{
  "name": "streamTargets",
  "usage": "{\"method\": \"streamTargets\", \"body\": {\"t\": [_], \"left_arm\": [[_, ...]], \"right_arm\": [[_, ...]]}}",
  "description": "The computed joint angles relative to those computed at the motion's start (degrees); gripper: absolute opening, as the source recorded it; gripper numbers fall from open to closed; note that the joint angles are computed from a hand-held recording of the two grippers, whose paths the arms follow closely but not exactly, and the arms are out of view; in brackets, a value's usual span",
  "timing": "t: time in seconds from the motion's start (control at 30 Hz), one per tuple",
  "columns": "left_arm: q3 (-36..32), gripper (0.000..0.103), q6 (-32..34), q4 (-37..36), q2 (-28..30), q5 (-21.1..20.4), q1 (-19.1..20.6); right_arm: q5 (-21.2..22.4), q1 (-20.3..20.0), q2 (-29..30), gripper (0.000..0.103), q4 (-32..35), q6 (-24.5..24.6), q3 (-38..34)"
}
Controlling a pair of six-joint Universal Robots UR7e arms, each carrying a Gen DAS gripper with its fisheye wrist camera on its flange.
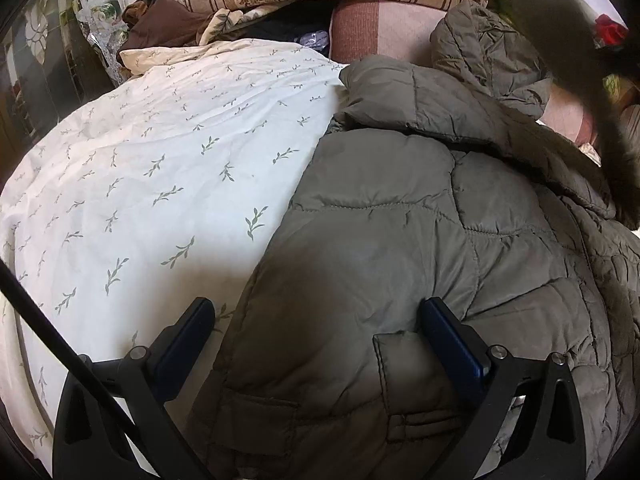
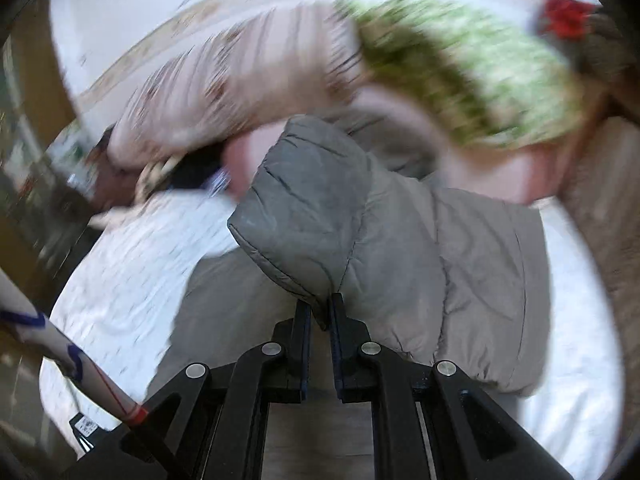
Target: Fold large clothes
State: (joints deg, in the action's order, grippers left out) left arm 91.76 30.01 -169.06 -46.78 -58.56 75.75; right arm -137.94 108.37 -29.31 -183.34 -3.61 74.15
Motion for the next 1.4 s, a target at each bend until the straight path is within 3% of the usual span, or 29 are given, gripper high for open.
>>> {"method": "streamTargets", "body": {"t": [0.2,0.27,0.3,0.37,0.43,0.47,0.53,0.67,0.77,0.83,0.9,0.97,1.0,1.07,1.17,1.4], "left_arm": [[2.2,0.103,0.7,-3.6,-2.3,-1.3,-0.3],[3.3,0.103,1.1,-4.0,-4.2,-2.0,-0.9],[3.6,0.103,0.9,-3.7,-5.0,-2.6,-1.2],[3.7,0.103,0.2,-2.7,-6.7,-4.3,-1.8],[3.5,0.103,0.1,-2.3,-7.7,-5.5,-2.7],[2.5,0.103,0.1,-1.4,-7.7,-6.4,-3.4],[-0.1,0.103,-0.6,2.2,-7.0,-7.1,-4.3],[-10.9,0.103,-5.1,16.6,-2.1,-11.8,-4.9],[-19.4,0.099,-6.3,23.0,4.1,-11.4,-5.2],[-25.9,0.085,-7.5,29.8,8.4,-11.0,-5.3],[-31.8,0.054,-10.0,37.0,12.0,-10.8,-5.1],[-37.8,0.043,-12.5,43.9,15.8,-11.3,-4.9],[-39.0,0.036,-13.0,45.0,17.0,-11.4,-5.0],[-38.6,0.029,-12.6,43.7,17.9,-8.3,-5.8],[-36.4,0.023,-11.2,40.4,16.8,-6.9,-6.3],[-39.9,0.021,-12.6,41.0,17.3,-5.1,-5.3]], "right_arm": [[7.1,-3.5,10.0,0.012,12.5,6.6,-10.0],[7.0,-4.1,12.0,0.017,16.3,9.1,-11.9],[7.2,-4.4,12.6,0.026,17.2,9.5,-12.4],[9.6,-4.8,11.7,0.061,14.9,7.9,-10.1],[8.9,-3.8,10.2,0.079,8.8,4.6,-6.2],[8.0,-3.4,9.5,0.081,6.5,2.9,-4.8],[7.1,-2.8,7.1,0.081,1.5,0.1,-0.6],[4.8,-2.9,2.2,0.082,-3.3,1.2,6.0],[3.0,-4.4,-2.2,0.082,-8.6,2.7,12.6],[1.7,-5.5,-5.0,0.082,-12.0,3.7,16.8],[0.1,-7.1,-7.8,0.082,-15.5,5.0,21.1],[-1.0,-8.7,-10.1,0.082,-18.0,6.3,24.6],[-1.6,-9.7,-11.4,0.082,-19.5,7.1,26.4],[-2.6,-11.1,-13.2,0.082,-21.5,7.7,28.8],[-4.5,-12.8,-14.8,0.082,-23.4,8.3,30.3],[-4.4,-13.7,-13.8,0.082,-21.2,6.4,27.7]]}}
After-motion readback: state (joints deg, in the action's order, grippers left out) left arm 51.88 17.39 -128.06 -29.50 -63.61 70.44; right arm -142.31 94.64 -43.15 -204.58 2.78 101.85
